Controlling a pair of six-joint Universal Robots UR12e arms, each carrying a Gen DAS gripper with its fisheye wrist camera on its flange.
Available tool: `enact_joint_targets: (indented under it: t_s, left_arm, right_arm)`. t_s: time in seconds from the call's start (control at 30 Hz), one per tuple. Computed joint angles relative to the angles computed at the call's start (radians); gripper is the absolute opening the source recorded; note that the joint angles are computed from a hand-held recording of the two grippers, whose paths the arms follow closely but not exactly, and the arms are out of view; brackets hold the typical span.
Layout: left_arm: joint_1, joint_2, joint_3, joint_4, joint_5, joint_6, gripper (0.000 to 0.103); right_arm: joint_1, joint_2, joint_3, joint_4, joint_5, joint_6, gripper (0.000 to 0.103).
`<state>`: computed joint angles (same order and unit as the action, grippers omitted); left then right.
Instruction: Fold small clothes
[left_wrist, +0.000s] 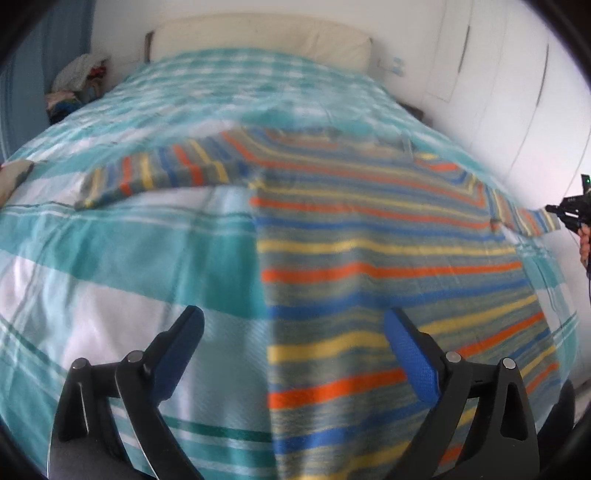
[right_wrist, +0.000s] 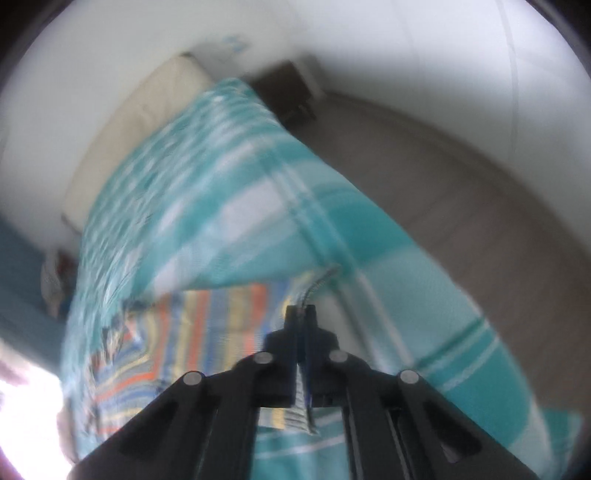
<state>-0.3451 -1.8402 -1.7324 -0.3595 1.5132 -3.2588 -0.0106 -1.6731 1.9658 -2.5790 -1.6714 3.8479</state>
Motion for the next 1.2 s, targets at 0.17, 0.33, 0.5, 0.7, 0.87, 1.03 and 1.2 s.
enact_joint_targets:
  t_s: [0.17,0.33,0.5,0.7,0.87,1.03,1.2]
  left_arm:
    - [0.037,-0.023,0.002,-0.012,0.133,-0.052,0.098]
    - [0.076,-0.027,-0.039,0.040,0.035,-0.145,0.099]
    - [0.054,-0.035,-0.030,0.026,0.101,-0.100,0.101]
    - [0.067,-0.032,-0.043,0.054,0.063,-0.112,0.102]
    - [0.067,-0.032,-0.043,0.054,0.062,-0.111,0.102]
    - [0.065,-0.032,-0.042,0.050,0.067,-0.109,0.102]
    - [0.063,-0.033,-0.040,0.045,0.075,-0.107,0.102]
  right_arm:
    - [0.111,0.115,-0.210,-0.012,0.099,-0.163,0.002]
    - [0.211,0.300,-0.430,0.000,0.221,-0.230,0.002]
    - [0.232,0.419,-0.489,-0.084,0.454,-0.115,0.065]
    - [0.226,0.402,-0.440,-0.066,0.429,-0.124,0.064]
    - [0.199,0.311,-0.316,0.014,0.313,-0.196,0.064]
    - [0.234,0.210,-0.156,0.036,-0.035,-0.291,0.064]
    - [0.298,0.142,0.015,-0.090,-0.356,-0.321,0.072]
